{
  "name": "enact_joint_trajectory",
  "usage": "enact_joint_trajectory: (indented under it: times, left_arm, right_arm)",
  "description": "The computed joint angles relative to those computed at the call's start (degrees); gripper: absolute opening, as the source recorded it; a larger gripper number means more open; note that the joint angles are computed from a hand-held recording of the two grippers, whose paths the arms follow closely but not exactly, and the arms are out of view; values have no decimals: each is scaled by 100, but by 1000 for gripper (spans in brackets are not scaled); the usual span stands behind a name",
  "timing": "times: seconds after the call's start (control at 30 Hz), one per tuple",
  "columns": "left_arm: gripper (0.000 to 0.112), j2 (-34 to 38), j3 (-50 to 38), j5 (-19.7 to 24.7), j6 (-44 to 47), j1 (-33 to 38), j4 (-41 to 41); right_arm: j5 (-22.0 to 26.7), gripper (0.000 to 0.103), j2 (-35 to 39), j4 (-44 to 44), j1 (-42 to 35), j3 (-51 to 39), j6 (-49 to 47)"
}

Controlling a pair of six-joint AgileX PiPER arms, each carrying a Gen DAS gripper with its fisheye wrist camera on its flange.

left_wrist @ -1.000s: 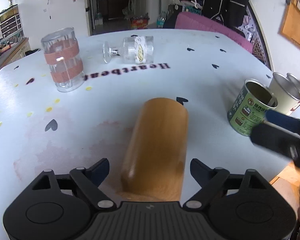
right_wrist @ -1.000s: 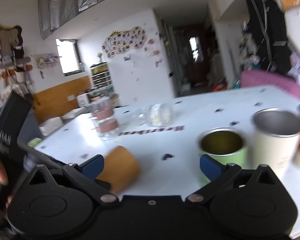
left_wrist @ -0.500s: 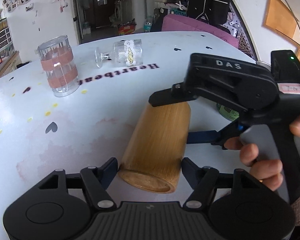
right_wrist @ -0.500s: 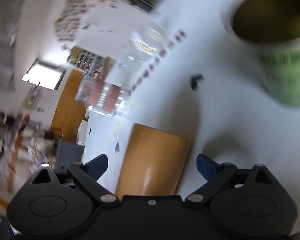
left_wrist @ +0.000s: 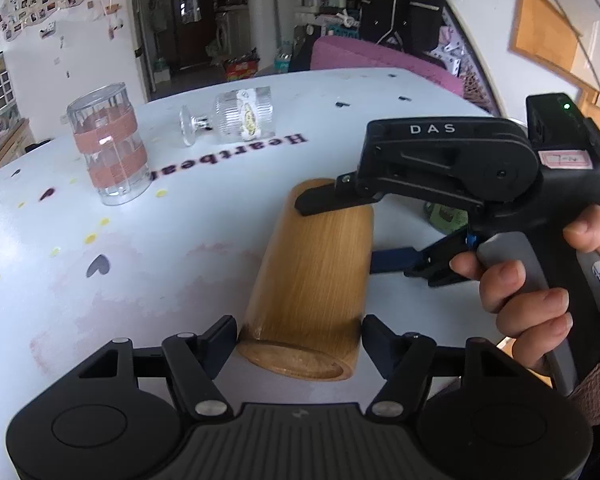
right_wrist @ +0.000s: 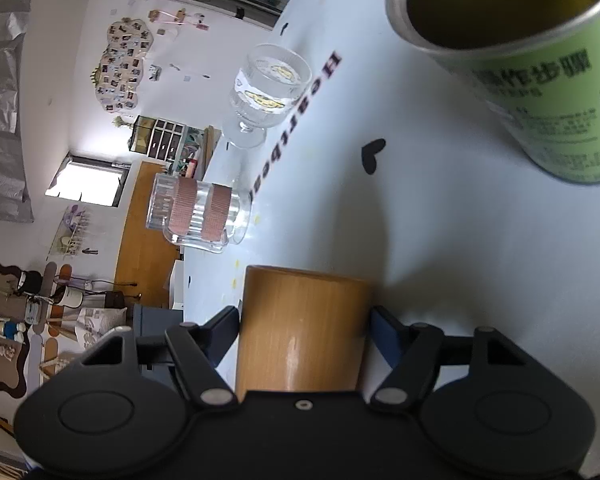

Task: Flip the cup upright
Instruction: 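Rotate the left tool to stand the wooden cup upright on the table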

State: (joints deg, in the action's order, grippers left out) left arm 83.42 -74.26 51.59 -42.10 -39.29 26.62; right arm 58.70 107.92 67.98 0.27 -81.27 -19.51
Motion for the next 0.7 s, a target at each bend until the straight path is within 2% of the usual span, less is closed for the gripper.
enact_joint_trajectory:
  times: [0.1, 0.2, 0.27, 0.37, 0.43, 0.57, 0.7]
  left_arm:
    - [69, -66, 244, -453, 0, 24, 109]
    - [69, -115, 567, -986, -295, -50, 552]
    - [69, -146, 818, -1309, -703, -131, 1042]
    - [69, -226, 1277, -1700, -1523, -308, 1894]
    - [69, -270, 1573, -1866, -2089, -429, 2474]
    - [68, -353, 2190, -1950, -3715, -737, 4201]
    - [60, -342, 2597, -1956, -5174, -707, 5512]
  right_arm:
    - [-329, 72, -287, 36, 64, 169, -541]
    - [-967, 72, -804, 124, 217, 502, -1552]
    - [-1393, 72, -1184, 182, 350, 741, -2487]
    - [-1749, 72, -1621, 202, 454, 1058, -3483]
    - [-1972, 71, -1869, 204, 549, 1286, -4091]
    - [-2234, 71, -2186, 359, 708, 1702, -5183]
    - [-2522, 71, -2417, 248, 953, 1901, -5660]
